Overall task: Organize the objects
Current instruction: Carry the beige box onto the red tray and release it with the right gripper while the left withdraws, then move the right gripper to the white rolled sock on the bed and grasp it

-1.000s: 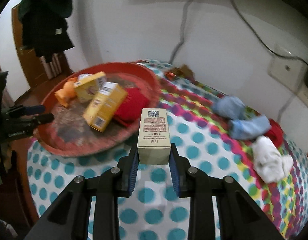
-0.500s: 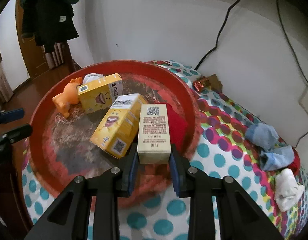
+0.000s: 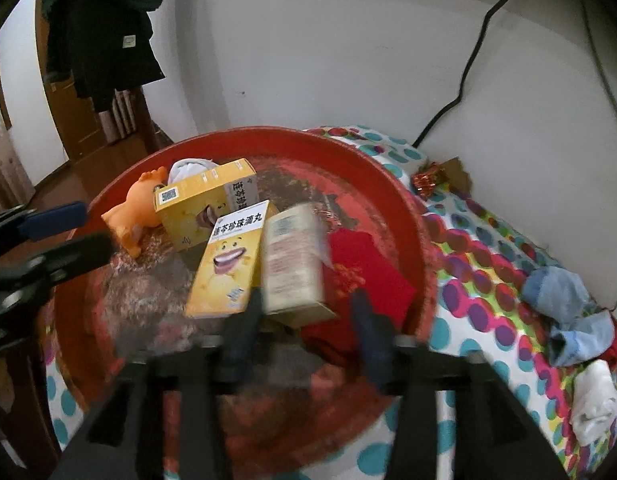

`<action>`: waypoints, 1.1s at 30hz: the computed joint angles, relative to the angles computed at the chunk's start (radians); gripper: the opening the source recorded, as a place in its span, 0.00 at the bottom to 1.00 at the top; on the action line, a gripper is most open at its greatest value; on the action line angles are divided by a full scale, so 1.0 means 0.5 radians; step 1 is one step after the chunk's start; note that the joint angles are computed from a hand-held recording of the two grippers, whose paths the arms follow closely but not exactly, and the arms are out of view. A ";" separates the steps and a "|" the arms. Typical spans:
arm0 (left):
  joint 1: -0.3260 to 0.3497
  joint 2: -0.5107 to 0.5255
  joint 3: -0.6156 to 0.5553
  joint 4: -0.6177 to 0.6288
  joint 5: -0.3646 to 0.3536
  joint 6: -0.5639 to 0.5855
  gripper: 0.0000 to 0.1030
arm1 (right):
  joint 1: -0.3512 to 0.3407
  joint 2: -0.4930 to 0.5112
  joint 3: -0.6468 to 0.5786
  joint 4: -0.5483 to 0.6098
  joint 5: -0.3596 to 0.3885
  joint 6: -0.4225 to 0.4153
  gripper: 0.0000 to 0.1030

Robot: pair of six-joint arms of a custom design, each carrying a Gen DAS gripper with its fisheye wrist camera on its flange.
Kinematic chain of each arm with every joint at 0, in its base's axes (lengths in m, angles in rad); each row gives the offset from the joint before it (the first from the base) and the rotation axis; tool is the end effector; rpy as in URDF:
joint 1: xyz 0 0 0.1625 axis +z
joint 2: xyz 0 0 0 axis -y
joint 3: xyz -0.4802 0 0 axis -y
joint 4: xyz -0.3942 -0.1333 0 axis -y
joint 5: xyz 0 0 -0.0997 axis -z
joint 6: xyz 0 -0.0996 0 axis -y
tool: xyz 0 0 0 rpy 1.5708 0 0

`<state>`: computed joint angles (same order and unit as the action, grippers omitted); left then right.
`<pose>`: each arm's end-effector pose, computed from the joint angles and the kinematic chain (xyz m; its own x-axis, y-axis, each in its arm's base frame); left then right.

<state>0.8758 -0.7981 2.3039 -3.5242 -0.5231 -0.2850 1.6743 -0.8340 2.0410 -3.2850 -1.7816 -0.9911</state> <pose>-0.1338 -0.5033 0.1113 -0.7609 -0.1640 -0.6277 0.3786 0.6734 -0.6349 0.1736 -0.5826 0.1130 -0.4630 -0.7274 0.5066 -0.8720 0.4763 -0.1131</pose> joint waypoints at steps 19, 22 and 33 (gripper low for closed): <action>0.076 0.341 -0.444 0.114 -0.042 0.383 0.56 | -0.295 -0.149 -0.135 -0.415 -0.281 0.106 0.67; 0.082 0.344 -0.457 0.159 -0.074 0.383 0.56 | -0.308 -0.115 -0.210 -0.392 -0.354 0.094 0.68; 0.035 0.314 -0.330 0.133 -0.330 0.318 0.56 | -0.355 0.029 -0.347 -0.280 -0.435 0.150 0.62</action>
